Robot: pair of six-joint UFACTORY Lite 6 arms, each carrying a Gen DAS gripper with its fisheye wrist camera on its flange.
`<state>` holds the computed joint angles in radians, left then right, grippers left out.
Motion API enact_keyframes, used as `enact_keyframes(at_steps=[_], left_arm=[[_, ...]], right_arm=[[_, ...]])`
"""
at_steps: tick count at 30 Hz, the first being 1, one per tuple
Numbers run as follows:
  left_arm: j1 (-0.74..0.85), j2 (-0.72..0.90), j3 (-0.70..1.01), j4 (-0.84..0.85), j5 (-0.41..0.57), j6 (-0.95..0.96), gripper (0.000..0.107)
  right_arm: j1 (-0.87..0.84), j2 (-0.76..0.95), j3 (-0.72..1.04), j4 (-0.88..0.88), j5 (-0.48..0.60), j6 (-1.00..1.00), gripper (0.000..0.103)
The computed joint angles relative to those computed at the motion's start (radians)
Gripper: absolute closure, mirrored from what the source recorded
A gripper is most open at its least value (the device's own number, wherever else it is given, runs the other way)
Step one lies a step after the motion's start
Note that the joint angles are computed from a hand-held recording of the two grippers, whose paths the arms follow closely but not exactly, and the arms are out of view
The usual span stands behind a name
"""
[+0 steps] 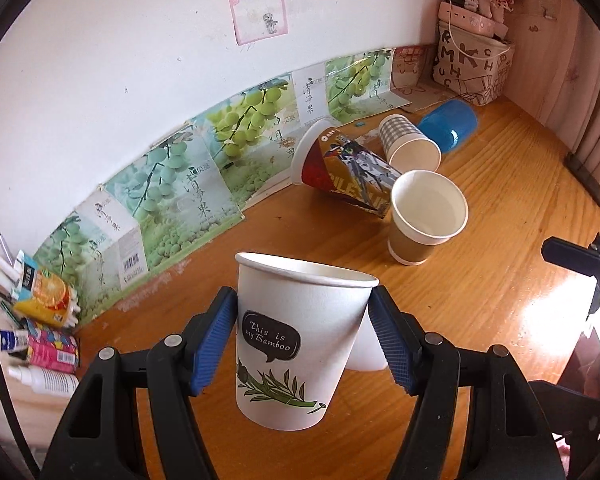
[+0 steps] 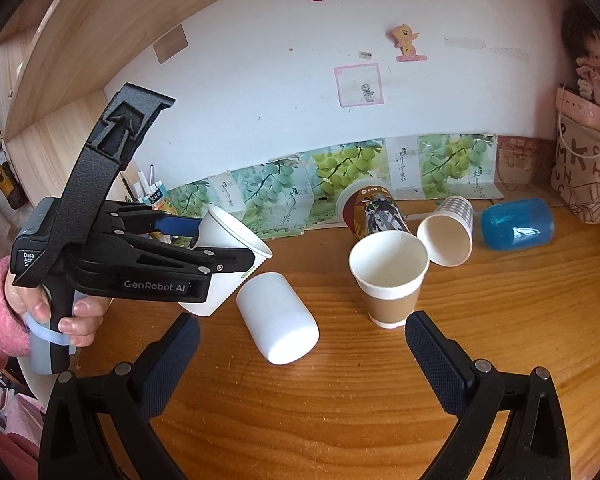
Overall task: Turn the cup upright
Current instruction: 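Lift the panda cup with the left gripper toward the right gripper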
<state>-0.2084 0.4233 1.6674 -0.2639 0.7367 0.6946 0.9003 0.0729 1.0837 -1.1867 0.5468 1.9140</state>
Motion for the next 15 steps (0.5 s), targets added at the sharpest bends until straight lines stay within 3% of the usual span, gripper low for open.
enact_keyframes(at_steps=[9, 15], left_arm=[[-0.075, -0.228, -0.259, -0.082, 0.016, -0.138, 0.036], [-0.174, -0.263, -0.305, -0.05, 0.011, -0.357, 0.036]], right_arm=[[0.144, -0.214, -0.168, 0.112, 0.211, -0.01, 0.0], [0.149, -0.368, -0.274, 0.181, 0.237, -0.094, 0.0]])
